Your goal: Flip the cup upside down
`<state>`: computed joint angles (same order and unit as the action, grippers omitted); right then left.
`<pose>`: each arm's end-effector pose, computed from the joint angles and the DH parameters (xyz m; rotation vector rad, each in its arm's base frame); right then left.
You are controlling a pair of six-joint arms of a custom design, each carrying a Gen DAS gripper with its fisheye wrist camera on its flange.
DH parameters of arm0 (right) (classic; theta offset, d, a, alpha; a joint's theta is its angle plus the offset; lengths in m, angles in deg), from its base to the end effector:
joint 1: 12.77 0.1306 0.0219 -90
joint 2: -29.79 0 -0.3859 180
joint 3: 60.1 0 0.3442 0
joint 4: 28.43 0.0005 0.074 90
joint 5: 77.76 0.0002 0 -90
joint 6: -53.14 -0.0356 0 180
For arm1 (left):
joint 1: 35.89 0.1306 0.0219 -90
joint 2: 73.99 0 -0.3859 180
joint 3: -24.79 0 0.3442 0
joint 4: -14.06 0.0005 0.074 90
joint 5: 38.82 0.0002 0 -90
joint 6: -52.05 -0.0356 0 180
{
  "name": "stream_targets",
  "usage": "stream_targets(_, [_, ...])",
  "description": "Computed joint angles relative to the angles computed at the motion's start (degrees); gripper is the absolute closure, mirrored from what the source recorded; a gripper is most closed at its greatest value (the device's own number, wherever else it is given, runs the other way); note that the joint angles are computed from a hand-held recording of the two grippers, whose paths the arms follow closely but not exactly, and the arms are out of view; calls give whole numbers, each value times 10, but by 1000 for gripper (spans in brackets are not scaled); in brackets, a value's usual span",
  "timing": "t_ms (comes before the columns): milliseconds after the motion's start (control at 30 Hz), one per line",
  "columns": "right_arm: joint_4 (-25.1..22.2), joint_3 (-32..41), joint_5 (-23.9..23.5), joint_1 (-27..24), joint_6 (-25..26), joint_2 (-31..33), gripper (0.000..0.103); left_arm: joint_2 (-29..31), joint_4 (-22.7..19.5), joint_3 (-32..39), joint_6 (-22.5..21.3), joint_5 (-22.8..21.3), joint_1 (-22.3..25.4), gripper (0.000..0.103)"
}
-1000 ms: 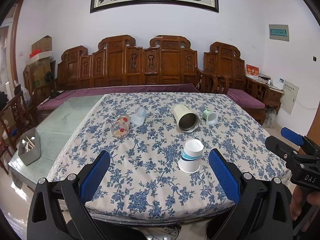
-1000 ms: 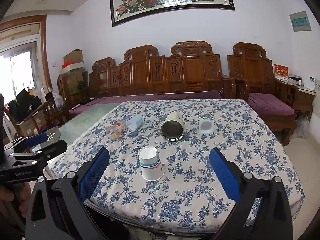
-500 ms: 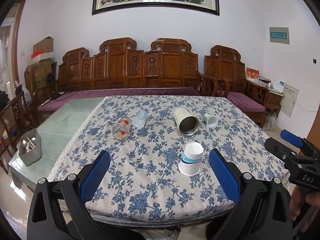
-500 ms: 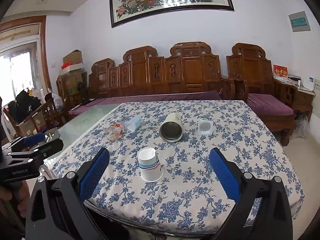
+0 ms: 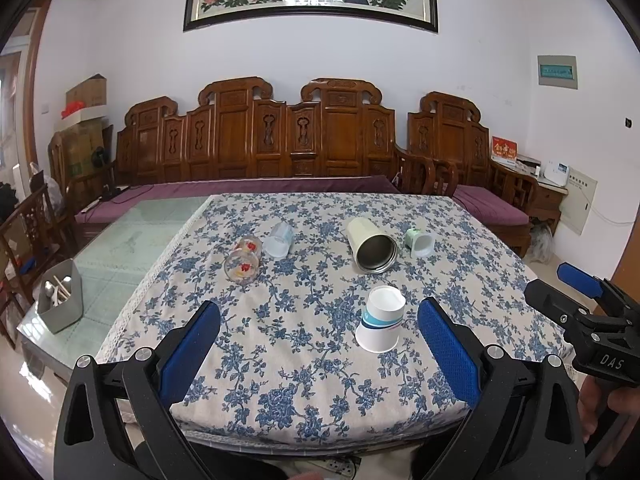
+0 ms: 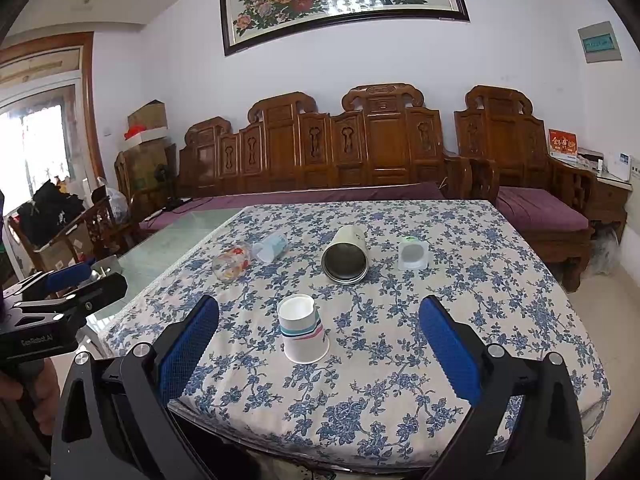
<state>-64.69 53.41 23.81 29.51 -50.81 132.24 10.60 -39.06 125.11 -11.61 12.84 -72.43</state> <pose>0.4057 0.3585 0.5269 -0.3688 1.9928 0.4241 0.3324 -0.2194 0.5460 -0.1677 2.0614 0.0790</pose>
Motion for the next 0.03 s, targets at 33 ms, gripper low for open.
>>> stream_targets(33, [0,0,-1,0,1,0,2,0,0,-1,0,0,0,8])
